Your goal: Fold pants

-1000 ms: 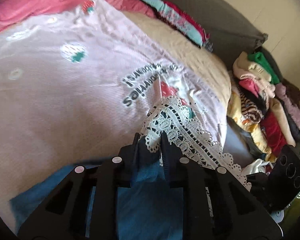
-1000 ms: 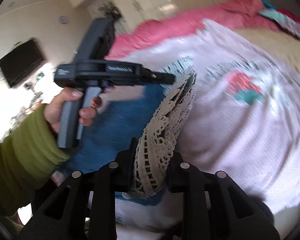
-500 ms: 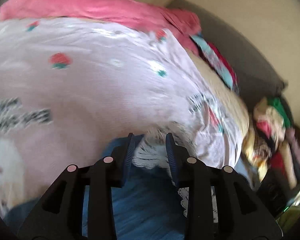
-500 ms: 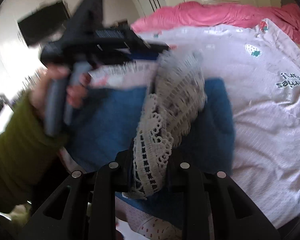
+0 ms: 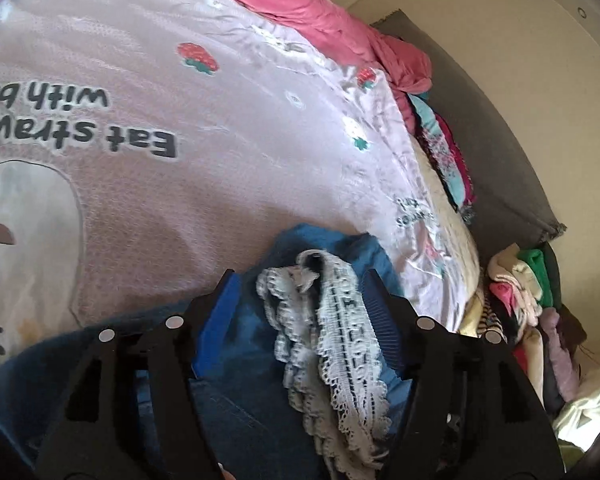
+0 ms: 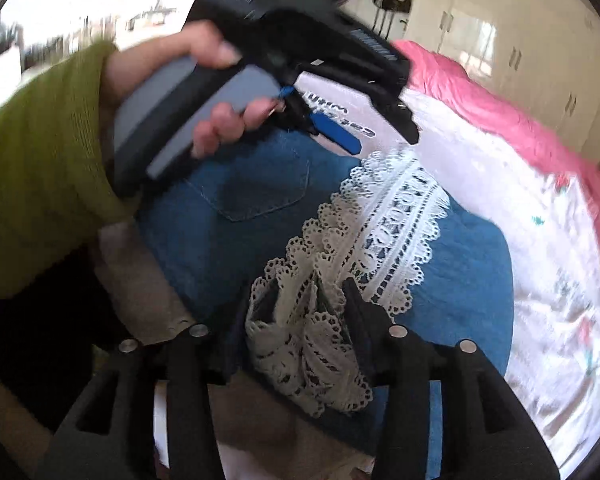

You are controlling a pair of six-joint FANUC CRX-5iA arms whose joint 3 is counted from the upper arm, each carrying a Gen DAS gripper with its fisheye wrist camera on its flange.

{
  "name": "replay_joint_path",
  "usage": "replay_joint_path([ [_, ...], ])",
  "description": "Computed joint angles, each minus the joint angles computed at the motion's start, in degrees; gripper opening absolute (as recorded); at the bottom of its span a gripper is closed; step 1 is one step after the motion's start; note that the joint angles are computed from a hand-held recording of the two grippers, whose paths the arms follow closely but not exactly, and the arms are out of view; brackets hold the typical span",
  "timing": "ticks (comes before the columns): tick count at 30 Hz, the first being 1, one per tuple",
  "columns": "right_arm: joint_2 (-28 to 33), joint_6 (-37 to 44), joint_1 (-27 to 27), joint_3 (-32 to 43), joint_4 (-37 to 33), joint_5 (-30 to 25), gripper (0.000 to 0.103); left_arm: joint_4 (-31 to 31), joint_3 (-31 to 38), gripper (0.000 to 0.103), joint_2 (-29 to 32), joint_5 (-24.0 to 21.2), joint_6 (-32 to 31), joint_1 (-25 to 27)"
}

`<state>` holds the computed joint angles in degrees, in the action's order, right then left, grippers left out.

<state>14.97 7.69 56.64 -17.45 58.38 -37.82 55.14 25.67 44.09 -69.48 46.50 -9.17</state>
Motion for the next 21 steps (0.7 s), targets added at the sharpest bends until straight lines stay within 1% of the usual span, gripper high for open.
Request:
replay_joint_path([
  [2, -3.1, -6.2, -1.5, -3.6, 2.9, 4.3, 0.052, -0.1, -0.7, 0.056, -0.5, 0.3, -1.0, -0.3],
  [3, -4.5, -9.1, -2.1, -5.0, 3.9, 5.8, 0.055, -0.5, -0.7, 0.056, -0.6, 0.3, -1.1, -0.4],
  [6, -6.5, -11.9, -2.2, -6.8, 4.0, 5.8, 0.058, -3.2, -0.6, 0.057, -0.7, 1.2, 0.1, -0.9],
  [9, -6.3, -10.5, -1.4, -6.4, 1.9, 4.0, 0.058, -4.6, -1.0, 0.057, -1.1, 2.2, -0.1, -1.1],
  [12, -5.4, -8.9, -0.6, -5.5, 0.9, 4.0, 0.058, -4.6, -1.2, 0.057, -1.2, 2.3, -0.5, -1.2],
  [16, -2.5, -5.2, -0.1, -2.0, -1.1, 3.2, 0.058, -5.5, -0.9, 0.057, -1.0, 2.2, 0.1, -1.3],
  [17, -2.5, -5.6, 0.9, -2.1, -1.4, 2.5, 0.058, -5.5, -0.9, 0.057, -1.0, 2.4, 0.1, -1.4],
  [18, -2.0, -4.4, 1.5, -1.3, -2.8, 1.4, 0.058, -5.4, -1.2, 0.057, -1.2, 2.6, 0.1, -1.4],
  [20, 0.1, -0.9, 2.6, 1.8, -6.6, -2.5, 0.055, -5.5, -1.4, 0.057, -1.4, 2.9, 0.0, -1.5],
  [21, 0.7, -0.1, 2.8, 2.5, -7.4, -4.0, 0.048, -5.6, -1.4, 0.057, -1.4, 3.0, 0.1, -1.5],
])
